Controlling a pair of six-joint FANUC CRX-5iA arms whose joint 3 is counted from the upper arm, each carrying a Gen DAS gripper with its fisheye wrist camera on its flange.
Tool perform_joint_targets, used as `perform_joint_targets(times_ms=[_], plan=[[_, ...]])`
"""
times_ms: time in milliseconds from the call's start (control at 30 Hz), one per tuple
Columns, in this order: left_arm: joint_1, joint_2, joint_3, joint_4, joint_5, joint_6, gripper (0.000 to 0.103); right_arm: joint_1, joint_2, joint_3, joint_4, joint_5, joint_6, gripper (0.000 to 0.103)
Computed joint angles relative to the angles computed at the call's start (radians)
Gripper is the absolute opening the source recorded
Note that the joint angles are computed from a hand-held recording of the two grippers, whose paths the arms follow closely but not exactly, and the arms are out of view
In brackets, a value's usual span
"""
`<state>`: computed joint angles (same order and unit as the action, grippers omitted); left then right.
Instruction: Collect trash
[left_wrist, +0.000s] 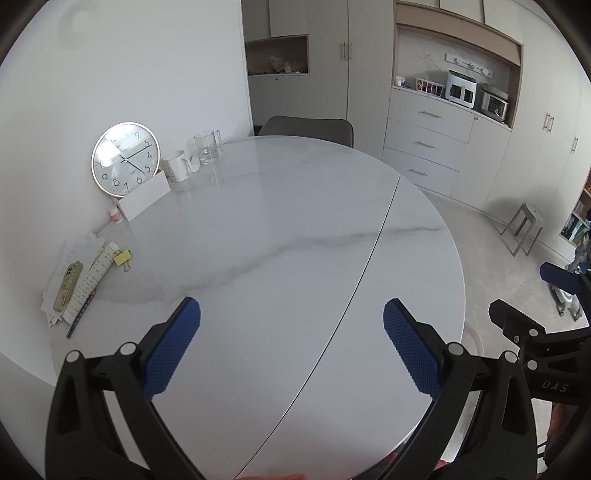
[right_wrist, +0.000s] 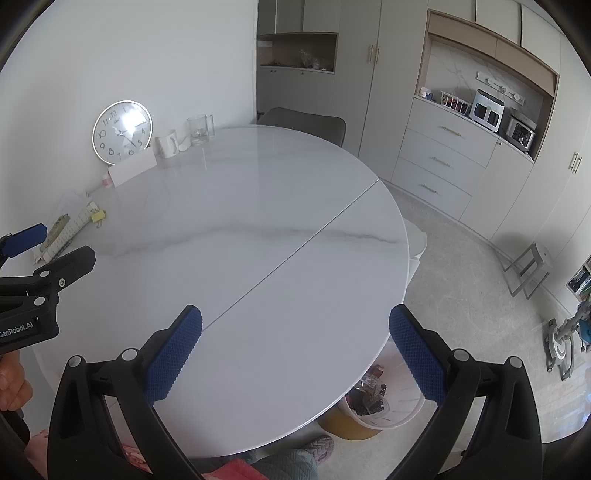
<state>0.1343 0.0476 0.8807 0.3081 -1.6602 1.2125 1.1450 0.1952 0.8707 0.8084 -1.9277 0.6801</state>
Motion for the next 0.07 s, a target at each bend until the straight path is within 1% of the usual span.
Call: perform_joint_targets(times_ms=[67], plan=[[0.002,0.002,0.002,0.004,-0.006,0.004,0.095,0.0,0.003,0.004,-0.001,-0.002,0.003,0.101]])
